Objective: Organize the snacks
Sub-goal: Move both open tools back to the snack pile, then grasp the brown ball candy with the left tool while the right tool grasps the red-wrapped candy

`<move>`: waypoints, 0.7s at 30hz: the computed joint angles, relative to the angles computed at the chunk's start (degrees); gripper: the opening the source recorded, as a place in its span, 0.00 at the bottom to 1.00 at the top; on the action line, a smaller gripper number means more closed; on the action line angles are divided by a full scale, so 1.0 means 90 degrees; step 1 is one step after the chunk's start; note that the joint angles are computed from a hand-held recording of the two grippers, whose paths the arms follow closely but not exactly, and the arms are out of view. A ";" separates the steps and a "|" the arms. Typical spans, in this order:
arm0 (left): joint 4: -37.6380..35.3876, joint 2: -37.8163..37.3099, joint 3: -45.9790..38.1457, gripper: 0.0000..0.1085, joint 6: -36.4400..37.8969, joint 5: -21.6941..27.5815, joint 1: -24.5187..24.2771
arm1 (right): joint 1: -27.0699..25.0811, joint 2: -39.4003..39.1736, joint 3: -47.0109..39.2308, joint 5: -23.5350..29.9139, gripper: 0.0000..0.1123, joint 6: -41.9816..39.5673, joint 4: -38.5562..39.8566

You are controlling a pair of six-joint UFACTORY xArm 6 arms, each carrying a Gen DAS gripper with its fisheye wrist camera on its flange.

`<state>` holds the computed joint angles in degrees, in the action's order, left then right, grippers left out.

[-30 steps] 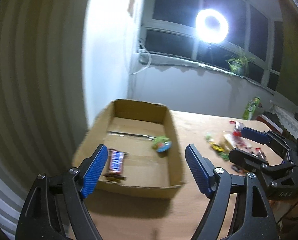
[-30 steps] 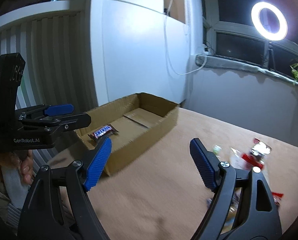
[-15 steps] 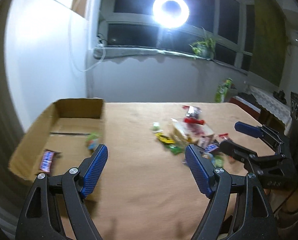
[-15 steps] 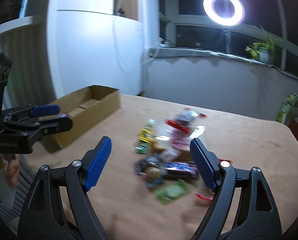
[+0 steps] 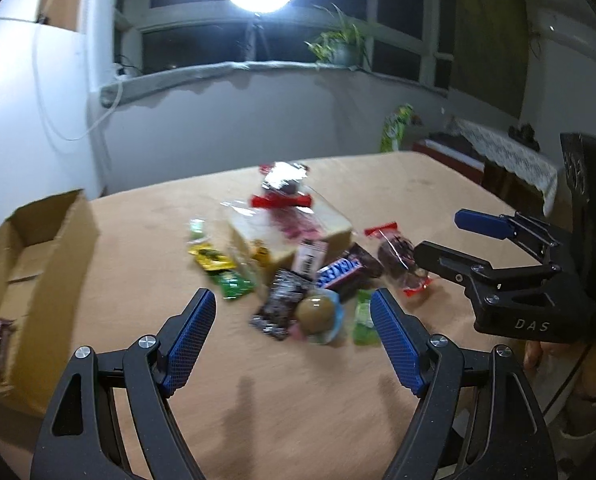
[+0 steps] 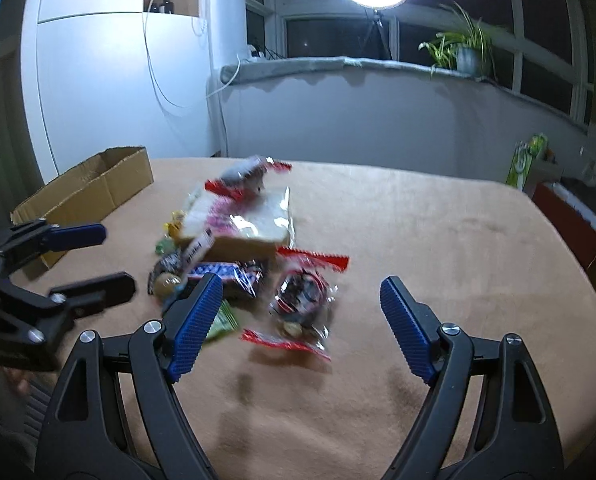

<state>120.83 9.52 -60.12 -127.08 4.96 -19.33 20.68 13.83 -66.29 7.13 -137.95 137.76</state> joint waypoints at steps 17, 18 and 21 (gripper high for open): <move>-0.1685 0.0854 -0.0507 0.50 0.1784 -0.0278 0.0019 | 0.0079 0.0694 -0.0261 0.0200 0.74 0.3472 -0.3092; -0.1587 0.0852 -0.0520 0.47 0.1668 -0.0316 0.0043 | 0.0095 0.0735 -0.0297 0.0169 0.65 0.3472 -0.3089; -0.1311 0.0825 -0.0513 0.37 0.1356 -0.0360 0.0100 | 0.0086 0.0785 -0.0271 0.0278 0.44 0.3854 -0.3491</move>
